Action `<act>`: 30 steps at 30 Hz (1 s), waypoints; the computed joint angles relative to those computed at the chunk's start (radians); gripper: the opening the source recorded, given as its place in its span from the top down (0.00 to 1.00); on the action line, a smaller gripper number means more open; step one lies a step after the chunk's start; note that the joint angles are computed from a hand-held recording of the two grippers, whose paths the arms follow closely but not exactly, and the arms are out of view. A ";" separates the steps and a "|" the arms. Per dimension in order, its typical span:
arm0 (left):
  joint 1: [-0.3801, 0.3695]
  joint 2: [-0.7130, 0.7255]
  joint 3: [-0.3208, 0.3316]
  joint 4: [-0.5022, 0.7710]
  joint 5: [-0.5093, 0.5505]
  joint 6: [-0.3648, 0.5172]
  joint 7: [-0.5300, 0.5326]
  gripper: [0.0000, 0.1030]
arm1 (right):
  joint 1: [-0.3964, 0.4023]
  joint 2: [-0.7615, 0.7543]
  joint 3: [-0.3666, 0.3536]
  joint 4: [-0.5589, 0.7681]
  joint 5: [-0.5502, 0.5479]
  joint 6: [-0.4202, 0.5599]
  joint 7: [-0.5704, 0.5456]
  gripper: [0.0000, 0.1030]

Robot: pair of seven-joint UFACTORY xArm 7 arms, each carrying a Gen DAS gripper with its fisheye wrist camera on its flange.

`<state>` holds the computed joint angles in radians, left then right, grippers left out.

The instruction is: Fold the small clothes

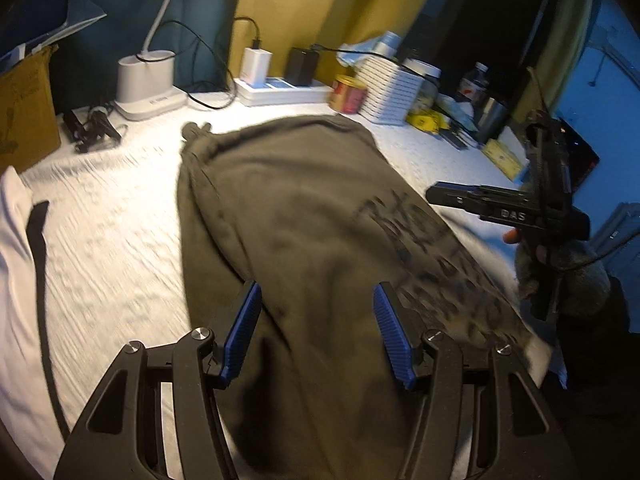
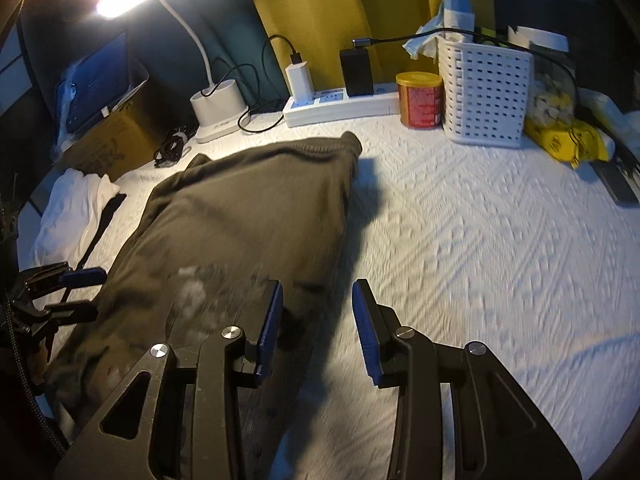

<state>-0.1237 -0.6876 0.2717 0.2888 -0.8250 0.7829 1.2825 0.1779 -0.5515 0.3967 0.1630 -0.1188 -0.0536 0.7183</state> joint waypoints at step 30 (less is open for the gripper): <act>0.307 -0.286 0.116 -0.135 0.313 0.319 0.042 0.94 | 0.300 -0.281 0.204 -0.103 -0.117 0.277 0.474 0.61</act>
<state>0.1830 -0.9733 0.3876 0.1537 -0.5116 1.1023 1.3248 0.4775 -0.8320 0.6003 0.0604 -0.2359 0.2237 1.1926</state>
